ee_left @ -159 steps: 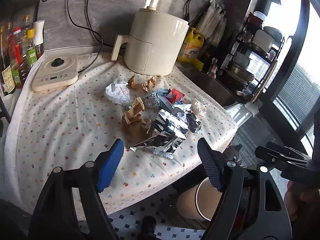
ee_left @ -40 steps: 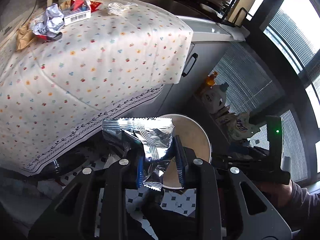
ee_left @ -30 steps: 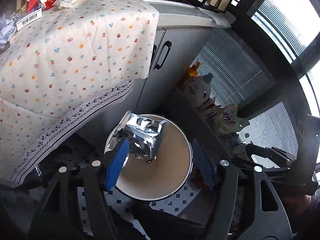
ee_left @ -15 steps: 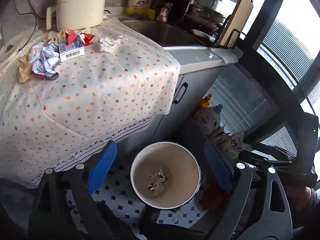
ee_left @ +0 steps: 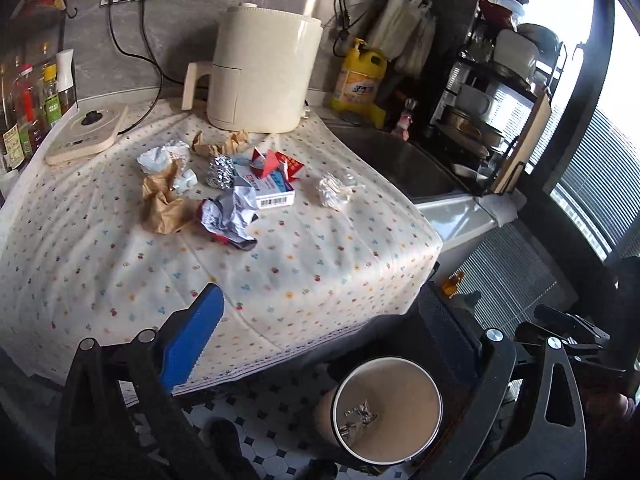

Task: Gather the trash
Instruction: 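Move both tools back toward the counter trash, then grasp the crumpled brown paper with the left tool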

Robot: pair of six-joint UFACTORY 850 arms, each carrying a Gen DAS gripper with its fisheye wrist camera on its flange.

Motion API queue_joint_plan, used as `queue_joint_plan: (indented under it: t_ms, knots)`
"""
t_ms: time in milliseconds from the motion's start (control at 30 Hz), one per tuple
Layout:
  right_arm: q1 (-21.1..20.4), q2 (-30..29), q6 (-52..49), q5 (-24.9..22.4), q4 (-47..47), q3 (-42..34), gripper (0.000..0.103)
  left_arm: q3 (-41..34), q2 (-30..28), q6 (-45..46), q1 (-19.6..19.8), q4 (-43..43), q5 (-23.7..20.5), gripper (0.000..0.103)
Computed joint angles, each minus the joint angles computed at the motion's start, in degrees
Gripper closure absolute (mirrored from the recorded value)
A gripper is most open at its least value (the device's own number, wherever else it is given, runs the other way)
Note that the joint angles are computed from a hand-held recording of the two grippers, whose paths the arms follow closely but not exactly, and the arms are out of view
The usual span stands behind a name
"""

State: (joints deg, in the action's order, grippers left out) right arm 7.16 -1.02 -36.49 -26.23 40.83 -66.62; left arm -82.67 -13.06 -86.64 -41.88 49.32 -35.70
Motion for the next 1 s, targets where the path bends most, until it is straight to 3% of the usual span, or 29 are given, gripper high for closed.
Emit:
queue_joint_plan:
  t_ms: [267, 500, 633, 1000]
  knots:
    - [7.1, -5.7, 10.9, 1.8, -7.0, -8.5, 0.010, 4.7, 3.9, 2.2, 7.0, -1.3, 4.4, 0.008]
    - [12.4, -12.4, 23.1, 1.1, -16.7, -16.9, 0.014, 6.2, 4.3, 10.6, 14.2, -8.4, 10.0, 0.025]
    - [14.9, -15.7, 29.8, 0.6, -22.9, -20.9, 0.015, 6.1, 2.9, 20.2, 17.8, -16.3, 12.2, 0.028]
    - [19.7, -24.4, 49.1, -2.4, -37.3, -30.5, 0.015, 1.2, -3.7, 53.6, 23.3, -37.1, 11.9, 0.028]
